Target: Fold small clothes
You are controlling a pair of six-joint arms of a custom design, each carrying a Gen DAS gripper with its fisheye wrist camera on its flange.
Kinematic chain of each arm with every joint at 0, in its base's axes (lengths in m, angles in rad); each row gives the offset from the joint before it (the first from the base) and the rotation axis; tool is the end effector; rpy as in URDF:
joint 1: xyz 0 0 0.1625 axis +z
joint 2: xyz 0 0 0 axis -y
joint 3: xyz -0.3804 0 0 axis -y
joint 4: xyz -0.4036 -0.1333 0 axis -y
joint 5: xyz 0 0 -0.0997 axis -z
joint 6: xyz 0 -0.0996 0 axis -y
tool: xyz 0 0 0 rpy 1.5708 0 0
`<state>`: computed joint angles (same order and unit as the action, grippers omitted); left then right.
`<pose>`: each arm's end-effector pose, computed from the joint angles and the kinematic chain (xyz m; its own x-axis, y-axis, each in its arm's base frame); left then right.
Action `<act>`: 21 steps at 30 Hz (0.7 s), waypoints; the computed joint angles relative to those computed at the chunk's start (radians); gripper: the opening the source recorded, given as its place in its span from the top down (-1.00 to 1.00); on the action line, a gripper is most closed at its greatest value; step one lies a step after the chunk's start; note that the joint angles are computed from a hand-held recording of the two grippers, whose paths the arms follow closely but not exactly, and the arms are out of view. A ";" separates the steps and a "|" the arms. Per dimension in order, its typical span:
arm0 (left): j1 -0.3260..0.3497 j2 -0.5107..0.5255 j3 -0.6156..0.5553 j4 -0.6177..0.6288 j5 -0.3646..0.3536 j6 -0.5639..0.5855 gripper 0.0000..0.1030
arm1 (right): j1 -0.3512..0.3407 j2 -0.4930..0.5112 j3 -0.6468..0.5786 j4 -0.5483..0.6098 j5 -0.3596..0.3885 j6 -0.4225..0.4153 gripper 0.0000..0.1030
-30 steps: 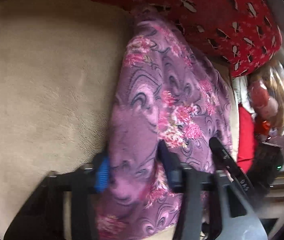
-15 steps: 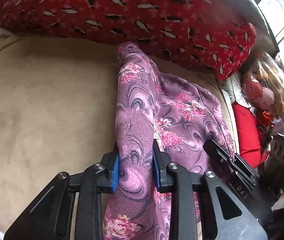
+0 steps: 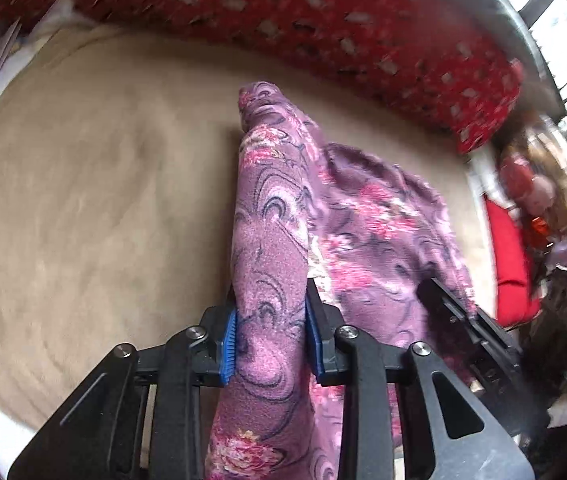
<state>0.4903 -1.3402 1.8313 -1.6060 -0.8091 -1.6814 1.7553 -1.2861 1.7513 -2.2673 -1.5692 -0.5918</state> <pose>-0.3465 -0.4140 0.2339 -0.7792 -0.5065 -0.3692 -0.1597 0.7300 -0.6645 0.2390 -0.5530 0.2724 -0.7162 -0.6863 0.1266 -0.6966 0.6916 -0.1911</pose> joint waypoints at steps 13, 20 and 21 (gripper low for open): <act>0.001 -0.022 0.019 -0.055 0.083 0.042 0.15 | -0.051 0.017 -0.039 -0.019 0.001 0.115 0.34; 0.134 0.172 -0.169 0.103 0.127 0.149 0.05 | 0.009 0.165 -0.102 -0.098 -0.077 -0.043 0.44; 0.152 0.192 -0.185 0.152 0.129 0.128 -0.06 | 0.013 0.195 -0.106 -0.129 -0.128 -0.043 0.51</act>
<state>0.6425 -1.1479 1.6458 -1.4542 -0.6802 -1.5535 1.7688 -1.0915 1.6450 -2.3963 -1.6969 -0.6345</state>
